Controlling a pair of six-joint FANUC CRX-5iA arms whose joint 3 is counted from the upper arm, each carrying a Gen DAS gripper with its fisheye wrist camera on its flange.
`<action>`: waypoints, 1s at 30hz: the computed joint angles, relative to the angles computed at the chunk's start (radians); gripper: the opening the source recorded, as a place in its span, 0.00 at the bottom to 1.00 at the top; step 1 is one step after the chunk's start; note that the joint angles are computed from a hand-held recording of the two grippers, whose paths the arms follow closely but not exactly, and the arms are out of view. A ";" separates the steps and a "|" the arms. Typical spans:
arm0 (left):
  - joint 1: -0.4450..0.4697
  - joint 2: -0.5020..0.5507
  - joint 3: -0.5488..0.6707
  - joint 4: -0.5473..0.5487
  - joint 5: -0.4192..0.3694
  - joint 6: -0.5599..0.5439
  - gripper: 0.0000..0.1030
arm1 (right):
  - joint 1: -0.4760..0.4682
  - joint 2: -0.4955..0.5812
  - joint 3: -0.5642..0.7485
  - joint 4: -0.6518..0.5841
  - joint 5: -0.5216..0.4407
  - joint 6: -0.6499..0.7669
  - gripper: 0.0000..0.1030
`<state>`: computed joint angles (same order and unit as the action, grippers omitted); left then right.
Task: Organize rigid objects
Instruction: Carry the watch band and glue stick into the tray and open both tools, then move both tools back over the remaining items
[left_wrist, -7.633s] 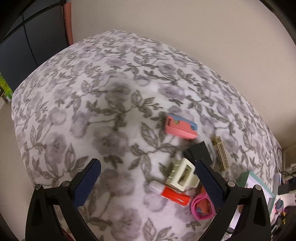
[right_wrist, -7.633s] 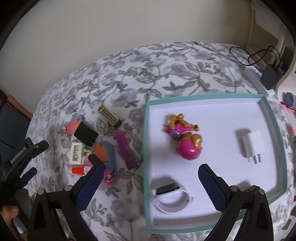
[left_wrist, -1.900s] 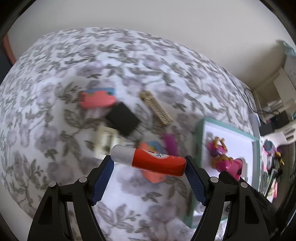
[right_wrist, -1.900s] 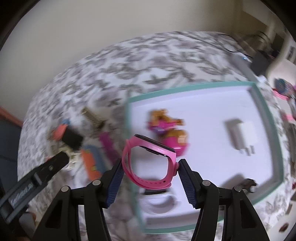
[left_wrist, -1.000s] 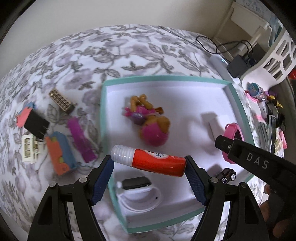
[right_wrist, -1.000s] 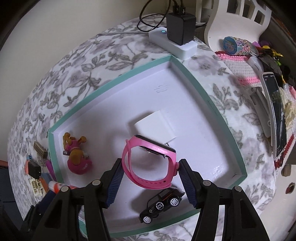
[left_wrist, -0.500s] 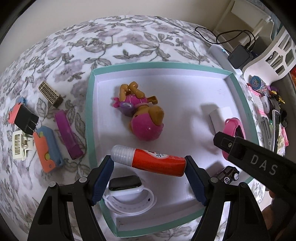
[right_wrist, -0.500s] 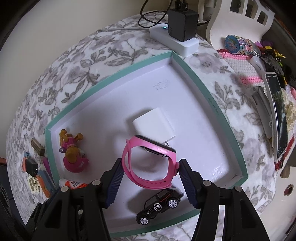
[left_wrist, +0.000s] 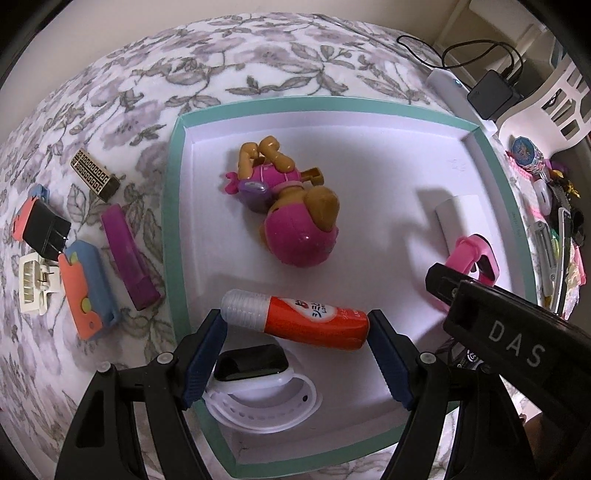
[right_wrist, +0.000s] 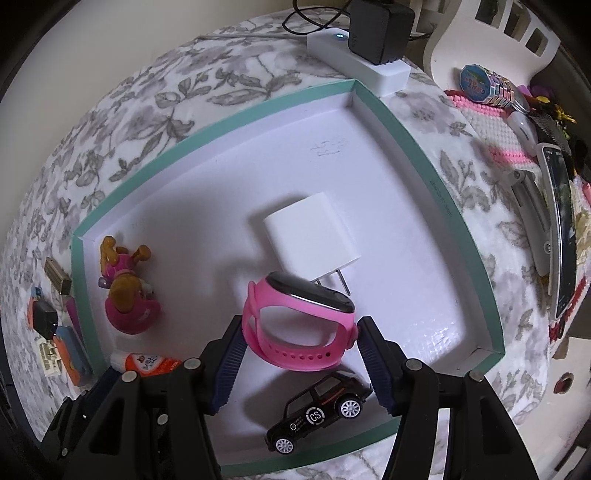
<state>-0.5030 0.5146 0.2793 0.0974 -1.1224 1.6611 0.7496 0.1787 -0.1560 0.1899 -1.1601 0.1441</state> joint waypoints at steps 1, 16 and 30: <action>-0.002 -0.001 0.001 -0.004 0.002 0.001 0.76 | 0.000 -0.002 -0.001 0.002 -0.001 -0.002 0.63; 0.030 -0.054 -0.033 0.008 0.054 0.022 0.85 | 0.035 -0.065 -0.041 0.129 0.012 -0.099 0.80; 0.124 -0.148 -0.086 -0.085 0.097 0.248 0.86 | 0.060 -0.059 -0.045 0.186 0.021 -0.121 0.95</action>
<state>-0.3793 0.3670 0.1937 0.0123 -1.0258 1.9093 0.8097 0.1200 -0.2011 0.3759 -1.1387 0.0229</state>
